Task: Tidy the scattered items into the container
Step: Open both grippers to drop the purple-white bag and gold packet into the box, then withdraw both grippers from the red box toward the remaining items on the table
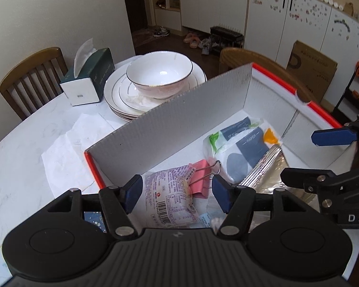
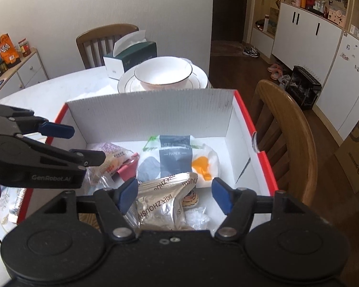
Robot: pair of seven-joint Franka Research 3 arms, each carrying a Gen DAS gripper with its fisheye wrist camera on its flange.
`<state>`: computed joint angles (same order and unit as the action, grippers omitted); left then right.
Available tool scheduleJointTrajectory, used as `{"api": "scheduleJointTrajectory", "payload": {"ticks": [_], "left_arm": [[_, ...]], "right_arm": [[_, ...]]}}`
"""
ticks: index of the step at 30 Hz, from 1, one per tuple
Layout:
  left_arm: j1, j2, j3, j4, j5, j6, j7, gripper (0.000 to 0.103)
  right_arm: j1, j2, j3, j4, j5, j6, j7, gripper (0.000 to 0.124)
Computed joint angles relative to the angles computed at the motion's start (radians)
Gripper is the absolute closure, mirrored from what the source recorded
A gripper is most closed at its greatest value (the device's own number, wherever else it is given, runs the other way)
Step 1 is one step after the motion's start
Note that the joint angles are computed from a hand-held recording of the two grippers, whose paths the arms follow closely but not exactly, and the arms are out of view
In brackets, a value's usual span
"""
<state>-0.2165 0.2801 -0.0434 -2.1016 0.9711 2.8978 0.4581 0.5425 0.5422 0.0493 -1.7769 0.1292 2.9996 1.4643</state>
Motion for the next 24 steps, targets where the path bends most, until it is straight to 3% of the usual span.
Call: {"api": "scheduleJointTrajectory", "payload": {"ticks": [12, 24], "left_arm": [[0.017, -0.104, 0.005, -0.093, 0.137, 0.072, -0.150, 0.040], [0.096, -0.224, -0.036, -0.203, 0.364, 0.145, -0.381, 0.037]], "right_arm": [[-0.011, -0.066, 0.028, -0.065, 0.034, 0.033, -0.010, 0.049], [0.012, -0.147, 0.034, -0.176, 0.052, 0.110, 0.004, 0.038]]}}
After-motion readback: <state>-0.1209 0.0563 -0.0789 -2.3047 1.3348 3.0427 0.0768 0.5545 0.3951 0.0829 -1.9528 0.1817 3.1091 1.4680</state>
